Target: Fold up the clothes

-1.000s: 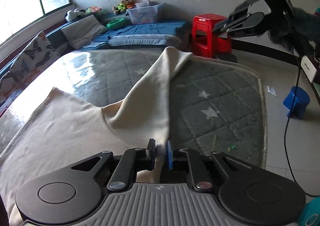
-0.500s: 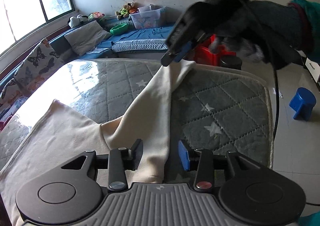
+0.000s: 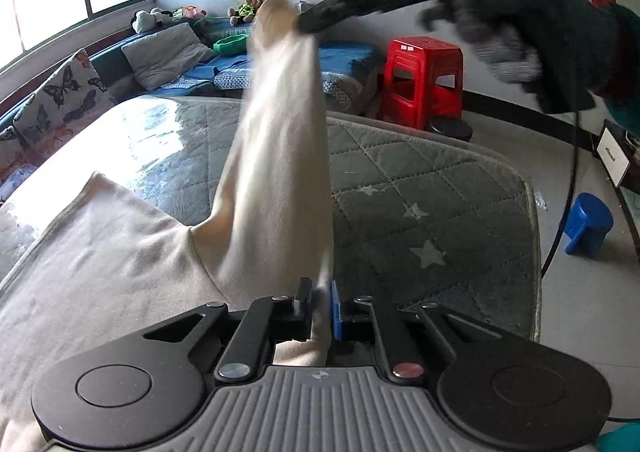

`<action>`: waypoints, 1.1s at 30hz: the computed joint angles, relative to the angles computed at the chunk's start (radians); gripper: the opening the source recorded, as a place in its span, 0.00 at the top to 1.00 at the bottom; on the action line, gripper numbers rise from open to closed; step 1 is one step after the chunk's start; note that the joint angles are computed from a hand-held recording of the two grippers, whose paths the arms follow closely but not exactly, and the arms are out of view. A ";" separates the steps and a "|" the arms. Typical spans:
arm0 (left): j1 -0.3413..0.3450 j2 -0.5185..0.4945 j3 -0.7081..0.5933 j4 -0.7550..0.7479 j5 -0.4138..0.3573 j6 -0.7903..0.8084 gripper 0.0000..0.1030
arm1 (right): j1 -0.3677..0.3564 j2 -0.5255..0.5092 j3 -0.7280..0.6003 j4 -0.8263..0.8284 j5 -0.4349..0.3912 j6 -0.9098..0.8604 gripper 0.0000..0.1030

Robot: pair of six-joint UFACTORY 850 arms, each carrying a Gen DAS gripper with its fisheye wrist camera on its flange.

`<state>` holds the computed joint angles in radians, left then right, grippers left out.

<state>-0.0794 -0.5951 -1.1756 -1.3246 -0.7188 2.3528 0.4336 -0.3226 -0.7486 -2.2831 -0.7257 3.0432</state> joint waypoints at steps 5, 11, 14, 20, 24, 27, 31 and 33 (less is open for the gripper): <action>0.011 -0.006 -0.016 0.050 -0.037 -0.047 0.89 | 0.024 0.013 0.069 0.288 0.032 -0.123 0.90; 0.027 0.012 -0.006 0.013 -0.050 -0.036 0.88 | 0.025 0.011 0.072 0.226 0.065 -0.123 0.90; 0.033 0.011 -0.006 0.004 -0.039 -0.050 0.88 | 0.010 -0.056 -0.013 0.098 0.128 -0.132 0.90; 0.034 -0.002 -0.019 0.033 -0.019 -0.094 0.86 | -0.037 -0.186 -0.187 0.165 0.228 -0.304 0.88; 0.039 -0.006 -0.023 0.040 -0.025 -0.119 0.86 | -0.066 -0.240 -0.244 0.246 0.233 -0.414 0.83; 0.054 0.000 -0.019 0.023 -0.036 -0.128 0.83 | -0.067 -0.286 -0.295 0.384 0.187 -0.560 0.81; 0.097 0.027 0.003 -0.040 -0.031 -0.134 0.63 | -0.046 -0.282 -0.306 0.403 0.172 -0.608 0.74; 0.126 0.044 0.017 -0.086 -0.013 -0.128 0.58 | -0.023 -0.263 -0.298 0.367 0.175 -0.598 0.63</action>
